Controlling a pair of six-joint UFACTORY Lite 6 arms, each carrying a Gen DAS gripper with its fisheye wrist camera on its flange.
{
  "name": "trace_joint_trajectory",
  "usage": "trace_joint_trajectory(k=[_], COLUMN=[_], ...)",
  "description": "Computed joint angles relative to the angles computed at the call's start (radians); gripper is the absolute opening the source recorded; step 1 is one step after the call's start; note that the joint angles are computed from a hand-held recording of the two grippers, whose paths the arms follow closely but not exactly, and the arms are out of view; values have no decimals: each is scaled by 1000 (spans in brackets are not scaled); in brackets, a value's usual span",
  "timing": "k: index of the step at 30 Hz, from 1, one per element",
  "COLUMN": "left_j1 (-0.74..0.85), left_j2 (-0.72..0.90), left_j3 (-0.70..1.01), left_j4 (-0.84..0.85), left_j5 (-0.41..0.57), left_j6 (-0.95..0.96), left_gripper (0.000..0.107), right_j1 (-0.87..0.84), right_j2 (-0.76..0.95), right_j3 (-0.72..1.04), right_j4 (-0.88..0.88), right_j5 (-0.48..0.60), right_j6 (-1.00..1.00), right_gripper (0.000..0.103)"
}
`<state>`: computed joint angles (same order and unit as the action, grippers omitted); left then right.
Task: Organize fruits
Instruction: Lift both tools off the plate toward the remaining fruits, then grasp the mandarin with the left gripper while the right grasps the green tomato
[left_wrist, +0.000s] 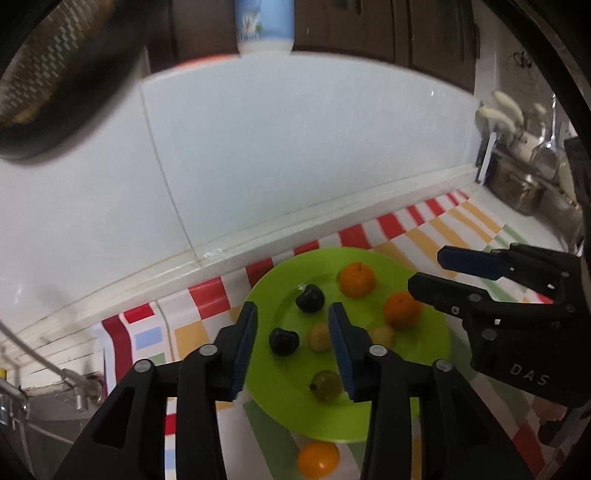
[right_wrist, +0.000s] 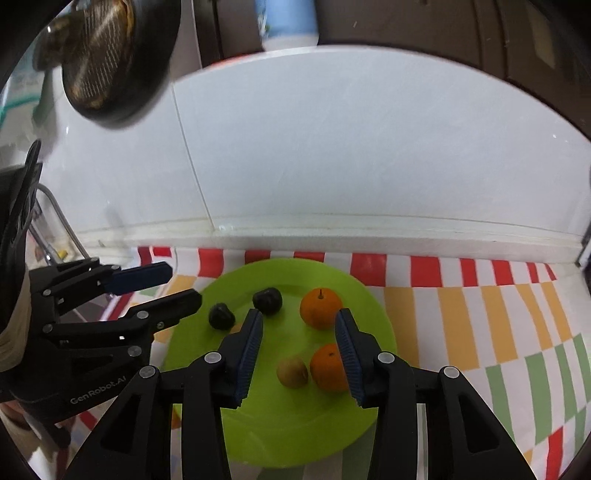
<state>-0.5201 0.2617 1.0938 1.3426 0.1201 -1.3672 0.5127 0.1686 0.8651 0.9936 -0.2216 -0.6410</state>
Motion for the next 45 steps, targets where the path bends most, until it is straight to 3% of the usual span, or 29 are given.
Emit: trace_joint_trajectory(k=[6, 13, 24, 35, 45], left_j1=[-83, -223, -513, -791, -919], left_j2=[-214, -429, -640, -625, -477], left_j3=[-146, -315, -497, -572, -612], left_j4=[-114, -74, -159, -123, -52], left_j5=[86, 225, 451, 634, 659], left_j6=[35, -107, -231, -516, -824], left_gripper=[54, 57, 57, 57, 57], right_j1=[70, 202, 531, 746, 760], right_j2=[-218, -438, -720, -880, -930], right_j3=[-146, -268, -458, -594, -717], right_j4=[239, 641, 907, 1029, 1072], right_j5=[-39, -130, -388, -551, -472], right_j6=[-191, -521, -633, -643, -656], right_gripper=[42, 42, 42, 42, 42])
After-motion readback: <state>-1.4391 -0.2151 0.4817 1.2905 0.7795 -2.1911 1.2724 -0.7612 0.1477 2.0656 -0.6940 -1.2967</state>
